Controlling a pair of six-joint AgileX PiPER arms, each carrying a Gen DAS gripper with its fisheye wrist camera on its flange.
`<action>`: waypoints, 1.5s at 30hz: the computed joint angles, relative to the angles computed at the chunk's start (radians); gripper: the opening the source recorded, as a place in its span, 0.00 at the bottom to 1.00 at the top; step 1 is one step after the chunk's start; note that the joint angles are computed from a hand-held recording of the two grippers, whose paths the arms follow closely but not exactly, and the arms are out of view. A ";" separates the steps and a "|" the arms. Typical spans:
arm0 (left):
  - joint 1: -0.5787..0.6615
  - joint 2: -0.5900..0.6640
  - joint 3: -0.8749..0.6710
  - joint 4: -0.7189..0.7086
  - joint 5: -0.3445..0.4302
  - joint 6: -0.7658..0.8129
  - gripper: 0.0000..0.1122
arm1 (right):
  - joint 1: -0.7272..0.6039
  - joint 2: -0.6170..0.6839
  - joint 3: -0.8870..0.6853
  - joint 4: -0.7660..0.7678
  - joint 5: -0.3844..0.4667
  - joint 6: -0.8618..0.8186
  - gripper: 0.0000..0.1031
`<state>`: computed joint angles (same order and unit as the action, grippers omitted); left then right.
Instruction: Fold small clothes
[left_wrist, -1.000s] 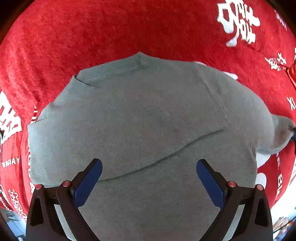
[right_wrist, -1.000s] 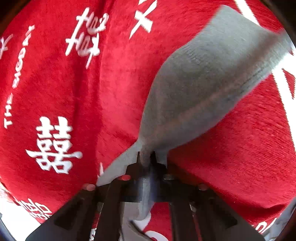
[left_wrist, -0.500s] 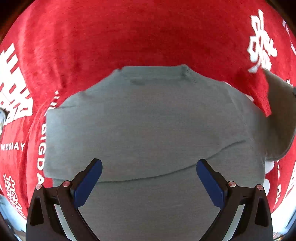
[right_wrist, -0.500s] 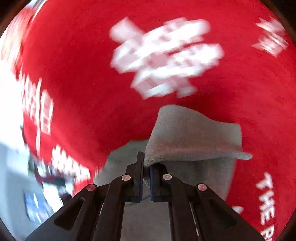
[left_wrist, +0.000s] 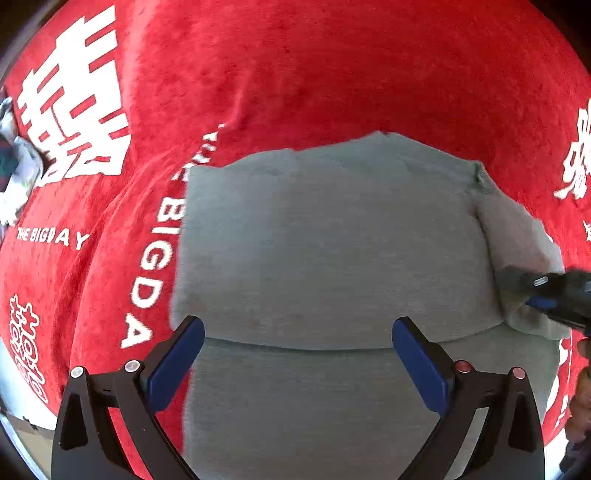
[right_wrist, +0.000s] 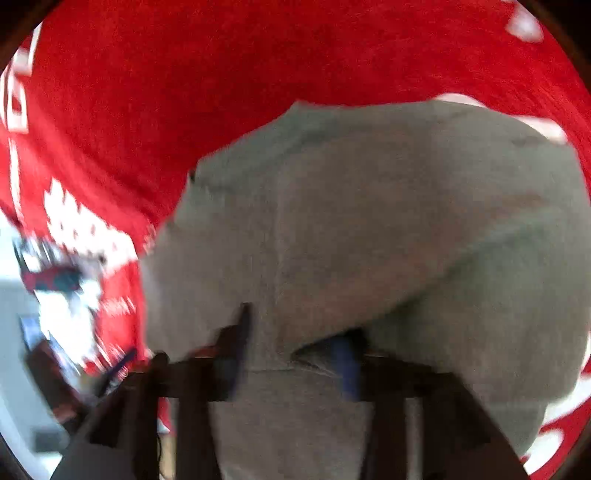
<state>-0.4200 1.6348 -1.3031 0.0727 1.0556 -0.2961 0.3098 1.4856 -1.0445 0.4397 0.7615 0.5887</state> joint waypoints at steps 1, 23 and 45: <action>0.021 -0.002 0.004 -0.019 -0.008 0.020 0.91 | -0.005 -0.033 0.024 -0.034 -0.027 0.065 0.60; 0.352 0.049 0.014 -0.524 0.011 0.368 0.91 | 0.376 0.408 -0.549 -0.307 0.269 -0.048 0.45; 0.166 0.105 -0.062 -0.508 0.027 0.312 0.07 | -0.153 -0.341 0.240 -0.220 0.171 0.192 0.06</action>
<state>-0.2544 1.7401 -1.3651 -0.4349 1.0826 0.0155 0.1563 1.1443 -0.8046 0.2197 0.9326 0.7802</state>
